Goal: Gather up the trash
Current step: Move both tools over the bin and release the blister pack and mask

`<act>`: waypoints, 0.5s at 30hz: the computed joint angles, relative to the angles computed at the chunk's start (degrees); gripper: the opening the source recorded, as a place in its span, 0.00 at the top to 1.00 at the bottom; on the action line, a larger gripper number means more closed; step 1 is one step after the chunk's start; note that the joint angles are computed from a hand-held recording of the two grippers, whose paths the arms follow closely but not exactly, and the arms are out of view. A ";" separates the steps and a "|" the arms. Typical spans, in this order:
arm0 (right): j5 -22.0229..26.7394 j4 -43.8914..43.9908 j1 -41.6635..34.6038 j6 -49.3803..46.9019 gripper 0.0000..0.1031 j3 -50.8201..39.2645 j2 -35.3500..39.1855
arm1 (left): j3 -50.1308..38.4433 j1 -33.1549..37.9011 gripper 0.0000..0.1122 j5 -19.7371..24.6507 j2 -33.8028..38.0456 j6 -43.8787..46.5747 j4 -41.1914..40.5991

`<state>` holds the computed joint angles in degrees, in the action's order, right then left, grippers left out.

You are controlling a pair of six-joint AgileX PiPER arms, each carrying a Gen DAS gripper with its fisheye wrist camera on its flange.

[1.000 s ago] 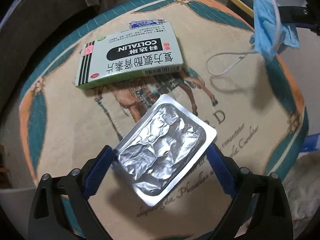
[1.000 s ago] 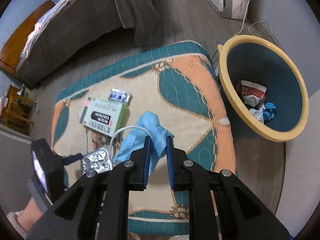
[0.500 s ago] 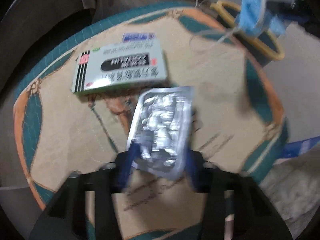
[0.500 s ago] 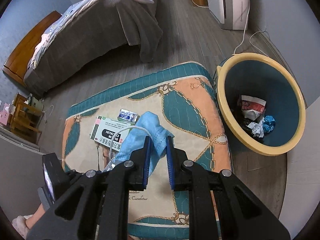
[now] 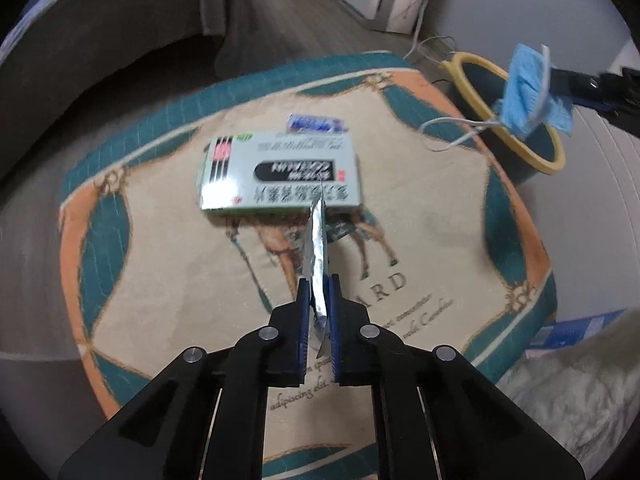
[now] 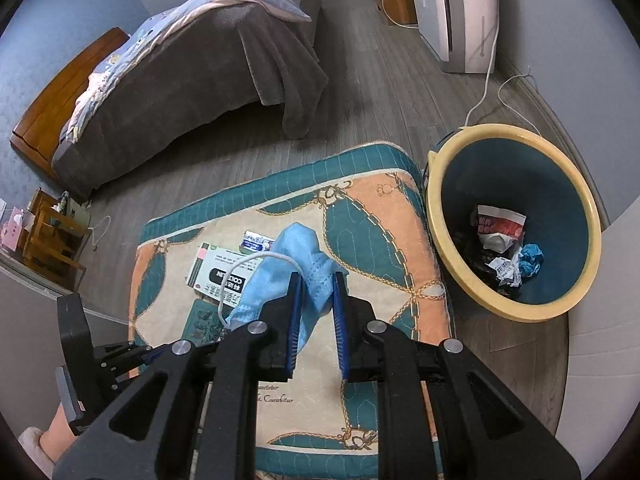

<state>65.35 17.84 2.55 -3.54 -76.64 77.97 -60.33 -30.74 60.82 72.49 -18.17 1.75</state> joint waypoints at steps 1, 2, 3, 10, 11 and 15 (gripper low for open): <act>0.38 -0.66 -0.49 -0.55 0.86 -1.15 0.04 | -1.47 -1.25 0.91 0.57 -0.55 -0.32 0.51; 0.50 -1.04 -0.94 -0.80 0.86 -2.05 0.09 | -2.63 -0.27 0.91 0.70 -0.75 1.30 -0.47; 0.86 -0.80 -2.45 -1.94 0.86 -3.48 0.40 | -4.26 -0.77 0.91 0.70 -1.28 1.26 -0.91; 0.34 -1.25 -15.79 -5.42 0.86 -11.31 6.86 | -16.49 -6.23 0.91 -1.35 4.48 -1.33 -0.37; -0.16 -1.70 -17.25 -6.07 0.86 -11.52 7.67 | -18.63 -7.40 0.91 -1.63 6.27 -1.58 0.12; -2.10 -3.59 -23.34 -6.56 0.86 -12.23 12.25 | -28.03 -10.61 0.91 -2.54 15.09 -1.34 0.93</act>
<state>63.25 14.24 -20.79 -10.10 -88.87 90.22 -88.36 -41.36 58.28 87.57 -19.50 2.68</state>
